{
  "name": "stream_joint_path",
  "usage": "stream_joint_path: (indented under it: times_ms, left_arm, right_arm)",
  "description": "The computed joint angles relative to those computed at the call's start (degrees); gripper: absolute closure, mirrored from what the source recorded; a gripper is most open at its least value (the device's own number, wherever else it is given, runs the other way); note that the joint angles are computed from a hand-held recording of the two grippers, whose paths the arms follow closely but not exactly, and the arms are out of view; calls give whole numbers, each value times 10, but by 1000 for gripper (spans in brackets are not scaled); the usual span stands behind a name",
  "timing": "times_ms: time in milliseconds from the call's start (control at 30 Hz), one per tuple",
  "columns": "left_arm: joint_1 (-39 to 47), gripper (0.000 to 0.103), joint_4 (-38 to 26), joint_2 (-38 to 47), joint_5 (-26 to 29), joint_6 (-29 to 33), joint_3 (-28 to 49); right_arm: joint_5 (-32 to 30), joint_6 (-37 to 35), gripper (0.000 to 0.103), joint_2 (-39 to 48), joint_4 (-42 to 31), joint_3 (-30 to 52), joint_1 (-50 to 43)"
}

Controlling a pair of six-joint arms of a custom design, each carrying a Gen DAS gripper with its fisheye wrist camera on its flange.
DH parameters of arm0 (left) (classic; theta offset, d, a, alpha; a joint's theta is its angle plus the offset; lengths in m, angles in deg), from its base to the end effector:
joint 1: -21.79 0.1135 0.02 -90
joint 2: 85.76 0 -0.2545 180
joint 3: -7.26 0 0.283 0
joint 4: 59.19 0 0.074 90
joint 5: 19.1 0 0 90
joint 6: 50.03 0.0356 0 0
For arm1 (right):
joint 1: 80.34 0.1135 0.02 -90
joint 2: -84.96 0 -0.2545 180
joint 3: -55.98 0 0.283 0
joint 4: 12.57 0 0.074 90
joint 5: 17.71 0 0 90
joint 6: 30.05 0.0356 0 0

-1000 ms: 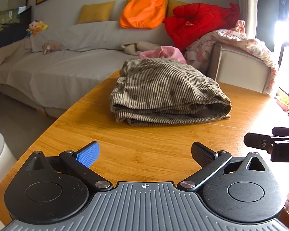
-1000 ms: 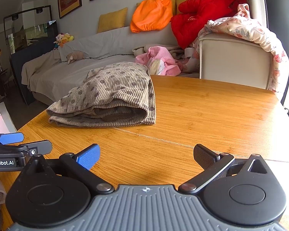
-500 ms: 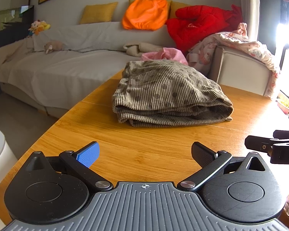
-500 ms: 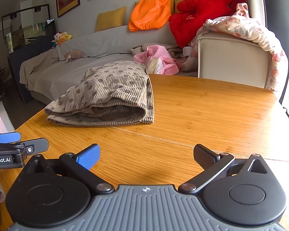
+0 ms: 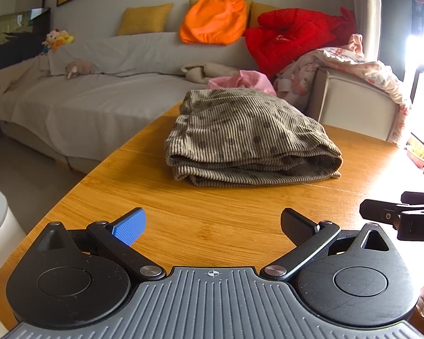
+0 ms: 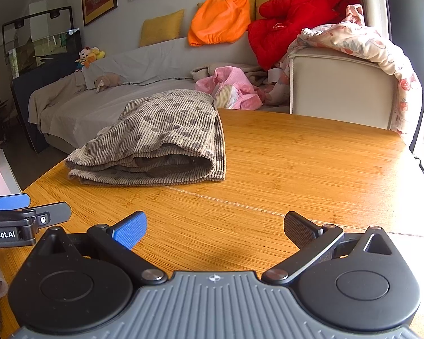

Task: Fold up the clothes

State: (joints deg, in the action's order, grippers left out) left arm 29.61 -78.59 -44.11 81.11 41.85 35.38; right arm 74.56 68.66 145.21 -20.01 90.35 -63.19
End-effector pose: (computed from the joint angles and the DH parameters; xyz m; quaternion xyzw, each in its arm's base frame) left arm 0.1955 0.0205 0.1572 -0.0029 0.8761 -0.0377 0.4807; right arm 0.2296 0.0694 0.1507 -0.0554 0.8783 0.0892 0.4665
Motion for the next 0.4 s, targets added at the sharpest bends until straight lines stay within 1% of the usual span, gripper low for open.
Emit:
stream_joint_path:
  times_ms: [233,400]
  left_arm:
    - [13,0,-10,16,17,-3,12]
    - [42,0,-1,30,59,-7,23]
  right_arm:
    - [-4,1,0,3,-2,2,-2]
    - [-11,5,0,4,-5,5,-7]
